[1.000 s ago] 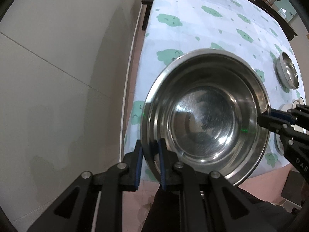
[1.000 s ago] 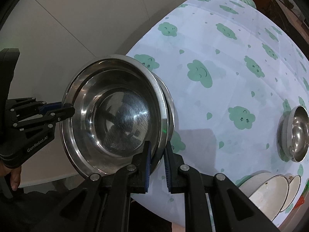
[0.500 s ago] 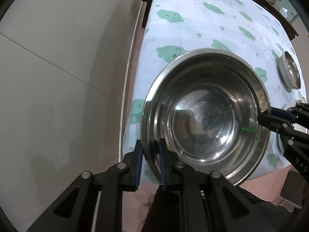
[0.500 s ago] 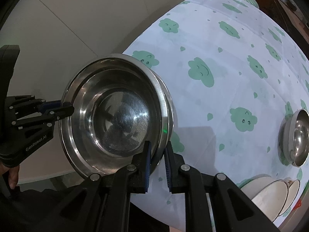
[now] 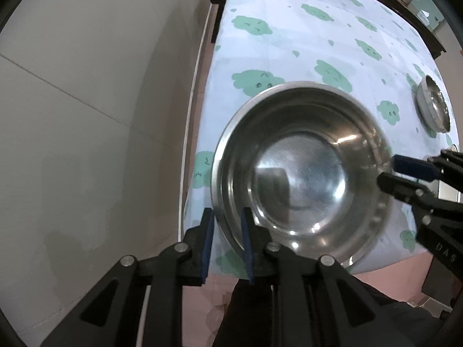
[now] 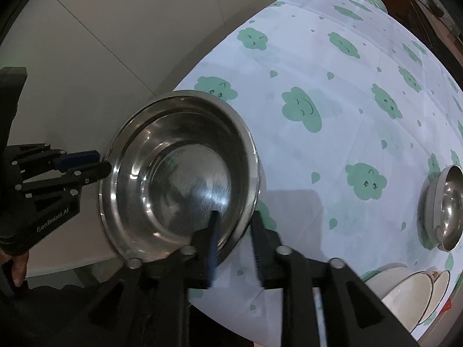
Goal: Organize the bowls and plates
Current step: 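Lower both steel bowls onto the tablecloth and open both grippers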
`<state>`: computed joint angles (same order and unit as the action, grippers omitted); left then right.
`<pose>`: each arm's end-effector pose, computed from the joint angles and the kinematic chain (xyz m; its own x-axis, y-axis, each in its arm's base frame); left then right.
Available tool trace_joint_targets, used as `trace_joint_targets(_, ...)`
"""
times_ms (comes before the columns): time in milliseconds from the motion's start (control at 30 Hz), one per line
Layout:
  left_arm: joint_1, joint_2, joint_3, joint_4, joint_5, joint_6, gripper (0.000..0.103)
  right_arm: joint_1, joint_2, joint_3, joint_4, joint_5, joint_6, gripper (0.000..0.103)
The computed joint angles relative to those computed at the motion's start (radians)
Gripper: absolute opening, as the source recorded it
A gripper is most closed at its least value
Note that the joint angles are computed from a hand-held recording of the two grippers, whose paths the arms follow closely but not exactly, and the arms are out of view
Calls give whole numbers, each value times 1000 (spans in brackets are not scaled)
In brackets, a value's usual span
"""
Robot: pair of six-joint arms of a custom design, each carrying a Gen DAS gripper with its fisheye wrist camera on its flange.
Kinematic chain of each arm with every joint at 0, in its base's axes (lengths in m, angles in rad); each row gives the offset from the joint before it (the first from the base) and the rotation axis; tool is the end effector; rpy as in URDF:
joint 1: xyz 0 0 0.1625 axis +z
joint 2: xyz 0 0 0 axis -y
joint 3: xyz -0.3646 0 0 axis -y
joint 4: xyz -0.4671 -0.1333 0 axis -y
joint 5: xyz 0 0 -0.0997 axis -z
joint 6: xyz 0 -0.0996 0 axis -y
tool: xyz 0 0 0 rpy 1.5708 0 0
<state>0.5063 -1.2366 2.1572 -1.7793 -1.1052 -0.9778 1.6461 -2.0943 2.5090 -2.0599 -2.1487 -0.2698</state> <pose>-0.2807 -0.3592 0.0026 -0.6478 0.2118 -0.7318 0.2234 0.9712 0.0833 0.1051 -0.3439 0.2143 -0.7880 -0.2868 0.5449 -0.2957 0.9524 0.0736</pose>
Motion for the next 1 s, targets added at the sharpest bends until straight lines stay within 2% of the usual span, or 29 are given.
trace_joint_targets(100, 1, -4, 4, 0, -6, -2, 19, 0, -4, 4, -8, 12, -5, 34)
trace_joint_targets(200, -1, -10, 6, 3, -2, -8, 20, 3, -9, 11, -21, 10, -5, 54)
trace_joint_targets(300, -4, -18, 7, -2, 1, -12, 24, 4, -23, 17, -36, 6, -8, 54)
trace_joint_targets(433, -19, -19, 4, -7, 15, -10, 35, 4, -43, 24, -52, -2, -11, 54)
trace_joint_targets(600, -26, -6, -6, -30, 16, 11, 36, 3, -81, 37, -49, -4, -5, 54)
trace_joint_targets(767, -38, 8, -11, -57, 19, 36, 47, -4, -132, 55, -49, -6, 2, 54)
trace_joint_targets(1000, -53, 42, -24, -107, 8, 80, 47, -26, -251, 94, -31, -6, 16, 54)
